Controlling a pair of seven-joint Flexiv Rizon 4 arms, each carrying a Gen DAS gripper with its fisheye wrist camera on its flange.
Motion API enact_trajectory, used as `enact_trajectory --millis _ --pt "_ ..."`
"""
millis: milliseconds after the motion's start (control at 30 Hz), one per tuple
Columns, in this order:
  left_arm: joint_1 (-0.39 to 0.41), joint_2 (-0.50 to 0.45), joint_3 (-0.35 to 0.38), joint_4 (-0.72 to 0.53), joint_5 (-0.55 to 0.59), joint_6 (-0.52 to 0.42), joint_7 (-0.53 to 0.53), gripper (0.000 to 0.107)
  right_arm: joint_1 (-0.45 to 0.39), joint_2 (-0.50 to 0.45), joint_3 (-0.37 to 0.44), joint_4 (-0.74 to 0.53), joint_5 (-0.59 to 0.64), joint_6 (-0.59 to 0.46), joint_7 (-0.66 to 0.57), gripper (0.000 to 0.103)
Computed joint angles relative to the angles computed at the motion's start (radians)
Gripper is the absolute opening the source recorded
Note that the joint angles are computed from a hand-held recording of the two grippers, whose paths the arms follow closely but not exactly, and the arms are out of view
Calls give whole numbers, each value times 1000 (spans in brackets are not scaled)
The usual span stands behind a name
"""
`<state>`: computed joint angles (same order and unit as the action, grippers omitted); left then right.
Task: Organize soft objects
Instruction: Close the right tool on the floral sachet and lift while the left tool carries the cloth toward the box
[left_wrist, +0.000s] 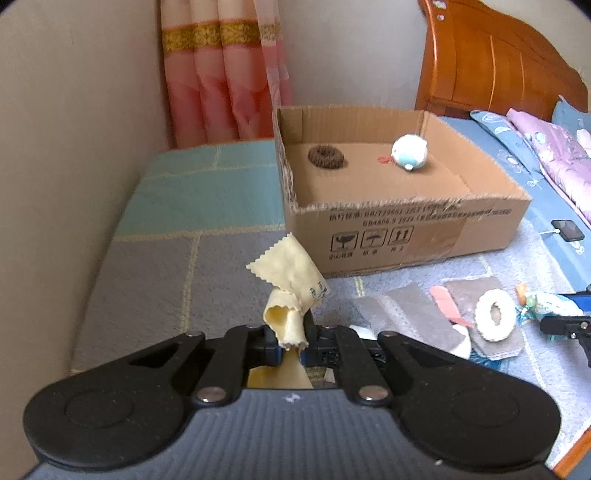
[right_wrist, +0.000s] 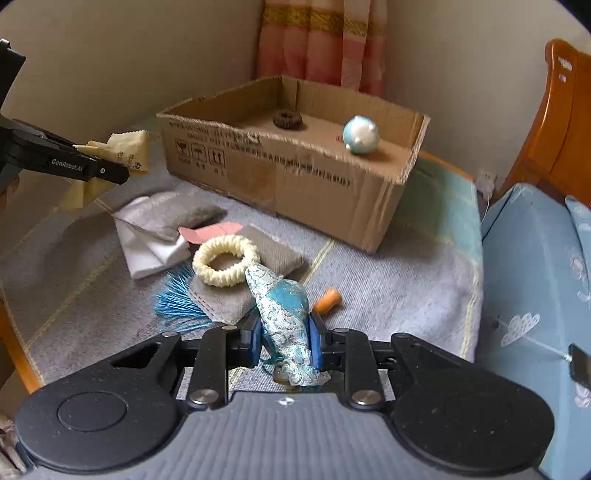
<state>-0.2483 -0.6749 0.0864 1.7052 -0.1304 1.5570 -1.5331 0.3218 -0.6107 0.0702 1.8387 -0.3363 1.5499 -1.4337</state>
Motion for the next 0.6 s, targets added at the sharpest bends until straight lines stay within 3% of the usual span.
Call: enact_trajectory --millis 267,467,500,600 --pt "-9 73 2 44 33 43 39 6 32 56 -46 37 -25 60 -14 25" --pt "-18 80 -2 16 40 78 84 6 7 69 -28 24 -57 79 -34 25" --pt "-15 78 -10 12 38 81 93 6 -30 65 30 2 -8 40 -98 27" --pt "-13 72 -26 3 28 84 112 6 -142 41 160 -32 23 -22 -119 57"
